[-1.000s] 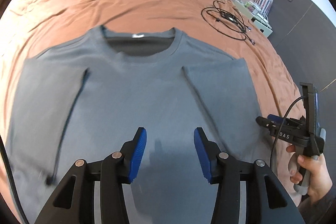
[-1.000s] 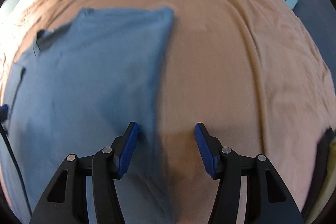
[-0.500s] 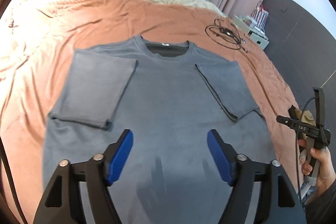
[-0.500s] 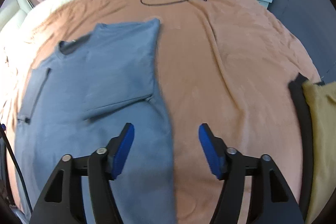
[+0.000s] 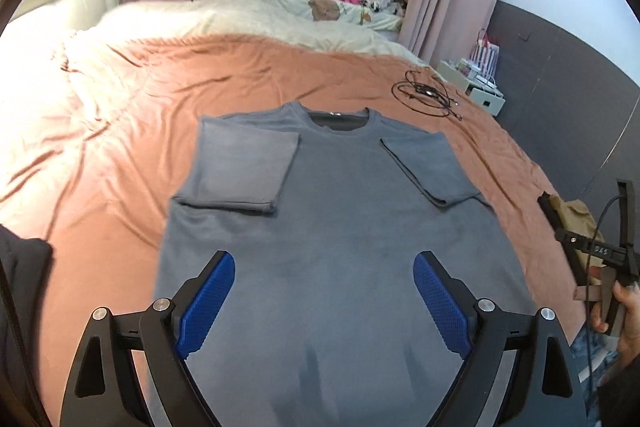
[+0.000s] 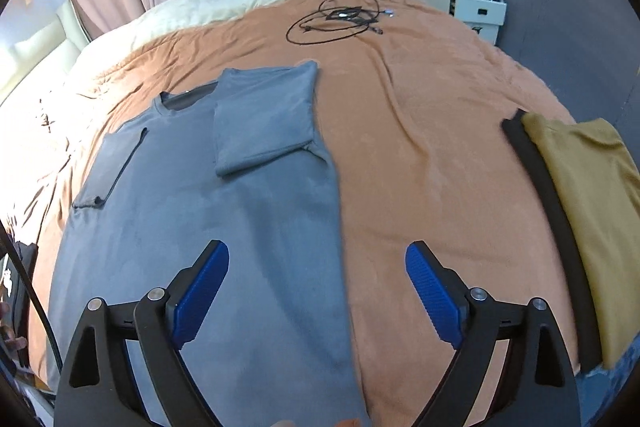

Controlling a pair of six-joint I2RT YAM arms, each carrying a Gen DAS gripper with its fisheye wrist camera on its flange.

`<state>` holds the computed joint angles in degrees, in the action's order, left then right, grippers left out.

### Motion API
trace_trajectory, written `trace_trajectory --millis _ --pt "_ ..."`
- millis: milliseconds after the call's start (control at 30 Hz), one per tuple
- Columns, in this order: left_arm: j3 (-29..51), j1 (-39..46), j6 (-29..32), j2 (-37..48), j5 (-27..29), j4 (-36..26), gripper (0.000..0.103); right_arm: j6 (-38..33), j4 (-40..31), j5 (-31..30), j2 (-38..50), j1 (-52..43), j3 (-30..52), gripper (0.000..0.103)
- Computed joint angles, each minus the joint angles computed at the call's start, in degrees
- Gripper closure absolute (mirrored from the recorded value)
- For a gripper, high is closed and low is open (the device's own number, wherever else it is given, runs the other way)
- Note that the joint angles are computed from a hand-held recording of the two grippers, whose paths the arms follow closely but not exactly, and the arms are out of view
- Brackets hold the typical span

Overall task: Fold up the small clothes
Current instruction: 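Move both tools down to the hem of the folded grey T-shirt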

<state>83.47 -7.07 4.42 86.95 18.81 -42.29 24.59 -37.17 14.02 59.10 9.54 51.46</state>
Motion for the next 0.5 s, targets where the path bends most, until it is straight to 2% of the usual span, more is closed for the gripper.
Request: trace_trajectory --millis 67,233,333,500 --pt "-3.2 1.0 1.0 -3.4 -0.4 1.0 0.011 1.8 -1.9 2.1 -4.5 2.8 -2.7 0.013" --pt "-9.0 6.6 3.7 -10.6 4.6 -1.2 0.011 7.0 -6.8 3.6 -15.8 7.5 -8.2 0.013" --pt "-12.2 10.5 6.6 -14.4 6.5 -2.2 0.011 7.2 -9.7 5.3 -21.0 9.4 -9.7 0.013" --pt "-14.6 21.6 12.7 -17.2 15.4 -9.3 0.011 16.4 -19.0 13.3 -30.2 22.3 -12.1 0.013"
